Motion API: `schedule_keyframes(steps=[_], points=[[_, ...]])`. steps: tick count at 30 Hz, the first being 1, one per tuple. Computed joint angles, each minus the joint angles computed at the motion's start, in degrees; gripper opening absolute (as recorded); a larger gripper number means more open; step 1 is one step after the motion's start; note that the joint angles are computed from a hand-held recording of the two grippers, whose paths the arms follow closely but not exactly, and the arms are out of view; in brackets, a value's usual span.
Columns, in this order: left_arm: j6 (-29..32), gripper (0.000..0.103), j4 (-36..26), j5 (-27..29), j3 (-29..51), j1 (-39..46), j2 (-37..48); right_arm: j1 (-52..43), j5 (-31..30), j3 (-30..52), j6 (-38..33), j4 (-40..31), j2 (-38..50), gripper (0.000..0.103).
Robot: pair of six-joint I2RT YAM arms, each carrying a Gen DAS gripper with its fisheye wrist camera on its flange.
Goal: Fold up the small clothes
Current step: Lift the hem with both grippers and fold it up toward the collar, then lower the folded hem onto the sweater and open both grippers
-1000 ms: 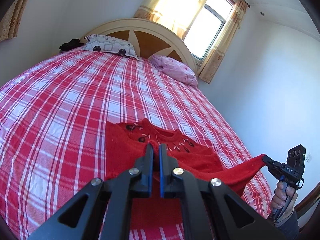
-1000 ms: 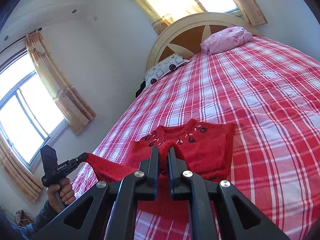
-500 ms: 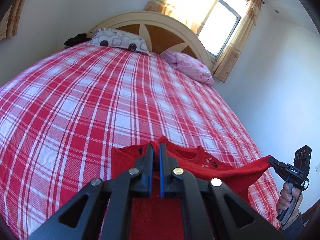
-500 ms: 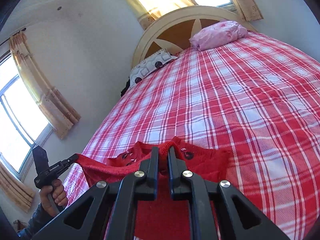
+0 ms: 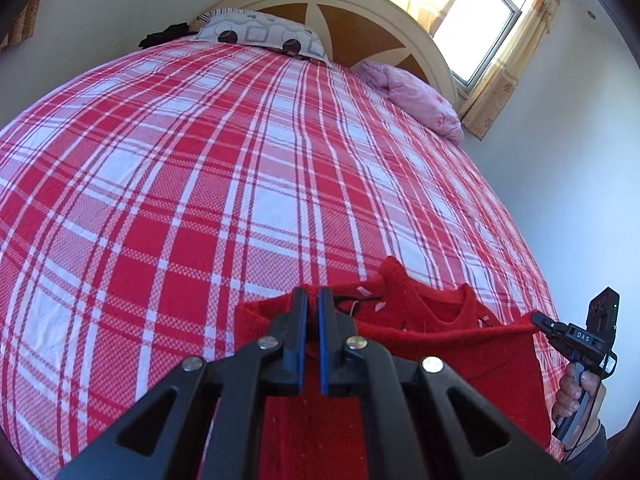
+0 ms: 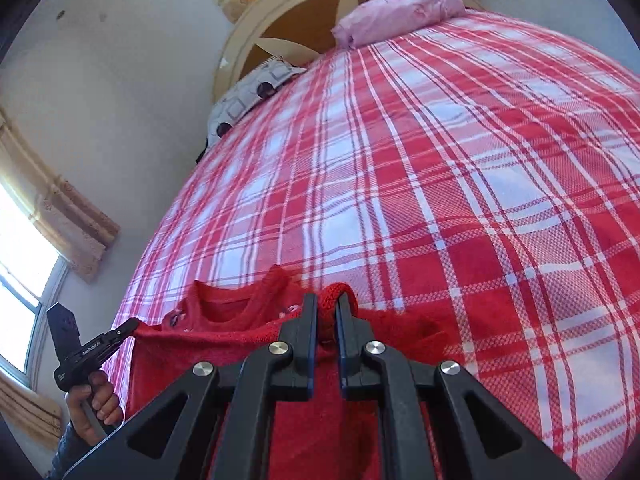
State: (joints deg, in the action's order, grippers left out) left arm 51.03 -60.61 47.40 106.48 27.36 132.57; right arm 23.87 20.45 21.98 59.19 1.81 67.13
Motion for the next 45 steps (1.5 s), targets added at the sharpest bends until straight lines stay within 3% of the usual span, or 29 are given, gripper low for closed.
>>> schedule_keyframes(steps=[7,9,11,12,17,22,23,25,31,38,41,45], points=[[-5.7,0.007,5.7,-1.4,-0.5,-0.9,0.5,-11.2,-14.0,-0.3,-2.9,8.7,8.8,0.012],[-6.7,0.008,7.4,-0.2,-1.1,0.2,-0.3,-11.8,-12.0,-1.5,-2.3,9.9,6.6,0.037],[-7.6,0.015,8.7,0.3,-1.7,1.4,-1.1,-11.0,-8.7,-2.8,-2.1,9.7,2.8,0.054],[-7.4,0.017,8.7,0.5,-2.0,2.1,-1.6,-10.2,-7.0,-3.6,-1.9,9.1,0.2,0.057],[0.9,0.035,6.5,2.4,-9.1,4.6,-7.1,0.1,3.0,1.0,-2.2,-3.1,-3.6,0.057],[7.2,0.055,10.8,-0.3,-20.4,4.1,-14.3,10.5,4.5,9.8,-3.1,-9.4,6.7,0.057],[6.0,0.055,14.5,-2.2,-23.2,3.8,-16.0,11.7,4.3,11.9,-2.0,-11.7,9.1,0.057],[6.8,0.055,15.0,-3.4,-24.0,4.4,-16.1,15.2,5.3,13.8,1.8,-15.4,11.8,0.057],[9.6,0.061,20.6,-8.7,-26.8,8.1,-13.8,27.1,9.2,11.8,10.0,-18.6,13.5,0.057],[8.6,0.063,16.4,-5.6,-22.6,11.1,-11.5,33.7,14.6,17.0,15.5,-30.5,16.2,0.057],[9.1,0.071,17.5,-4.5,-25.6,11.2,-14.4,31.3,15.0,20.1,10.3,-29.0,16.0,0.057],[10.9,0.071,22.9,-5.3,-32.7,10.9,-17.1,22.5,9.0,23.6,0.9,-15.2,19.9,0.057]])
